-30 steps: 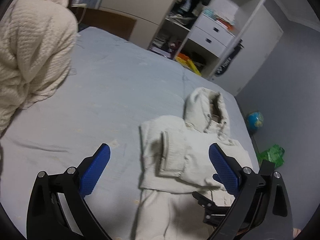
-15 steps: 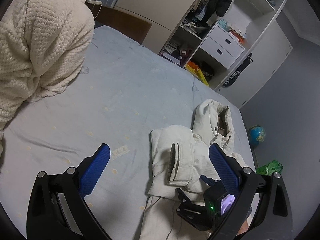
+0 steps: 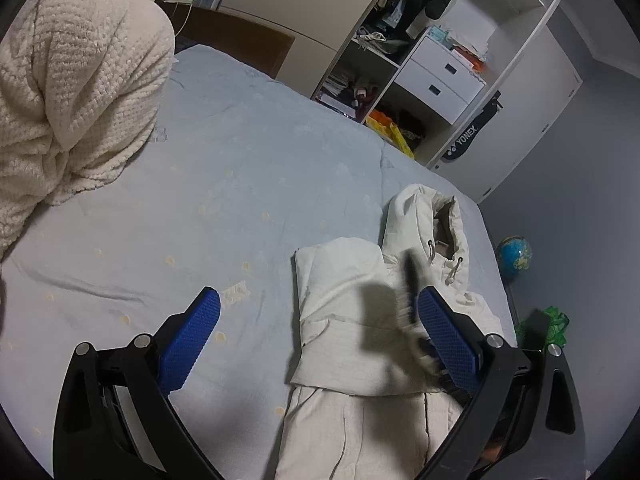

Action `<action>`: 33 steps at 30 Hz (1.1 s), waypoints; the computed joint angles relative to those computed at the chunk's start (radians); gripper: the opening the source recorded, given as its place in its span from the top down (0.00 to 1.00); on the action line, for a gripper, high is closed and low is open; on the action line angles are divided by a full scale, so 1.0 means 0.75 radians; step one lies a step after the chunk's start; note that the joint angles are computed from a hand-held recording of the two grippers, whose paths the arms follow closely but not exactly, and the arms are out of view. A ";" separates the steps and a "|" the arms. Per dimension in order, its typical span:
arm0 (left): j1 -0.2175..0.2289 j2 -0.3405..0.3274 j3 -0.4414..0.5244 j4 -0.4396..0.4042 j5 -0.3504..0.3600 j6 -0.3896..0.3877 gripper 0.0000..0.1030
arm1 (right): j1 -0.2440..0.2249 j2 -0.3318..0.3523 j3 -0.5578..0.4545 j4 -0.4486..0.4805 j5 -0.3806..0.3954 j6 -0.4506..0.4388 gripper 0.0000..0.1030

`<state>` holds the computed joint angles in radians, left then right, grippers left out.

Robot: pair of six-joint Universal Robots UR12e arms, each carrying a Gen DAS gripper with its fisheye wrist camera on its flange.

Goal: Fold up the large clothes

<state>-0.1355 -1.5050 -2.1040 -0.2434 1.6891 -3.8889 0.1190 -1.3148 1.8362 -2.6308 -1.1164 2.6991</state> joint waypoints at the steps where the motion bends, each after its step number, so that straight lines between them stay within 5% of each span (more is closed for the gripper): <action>1: -0.001 -0.002 0.001 -0.003 -0.001 -0.003 0.07 | -0.023 -0.005 0.000 0.001 0.035 0.040 0.84; 12: -0.024 -0.031 0.031 -0.039 -0.007 0.012 0.07 | -0.283 -0.041 0.082 -0.115 0.305 0.433 0.84; 18: -0.039 -0.054 0.053 -0.079 -0.013 0.036 0.07 | -0.396 0.010 0.095 -0.146 0.329 0.698 0.84; 23: -0.051 -0.083 0.080 -0.108 -0.019 0.049 0.07 | -0.437 0.045 0.083 -0.060 0.287 0.755 0.81; 33: -0.091 -0.167 0.164 -0.162 -0.042 0.114 0.07 | -0.495 0.058 0.093 -0.099 0.269 0.806 0.80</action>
<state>-0.2036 -1.6305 -1.9807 -0.3646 1.6576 -3.8034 -0.2522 -1.2710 1.9060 -2.7053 -0.9149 3.3039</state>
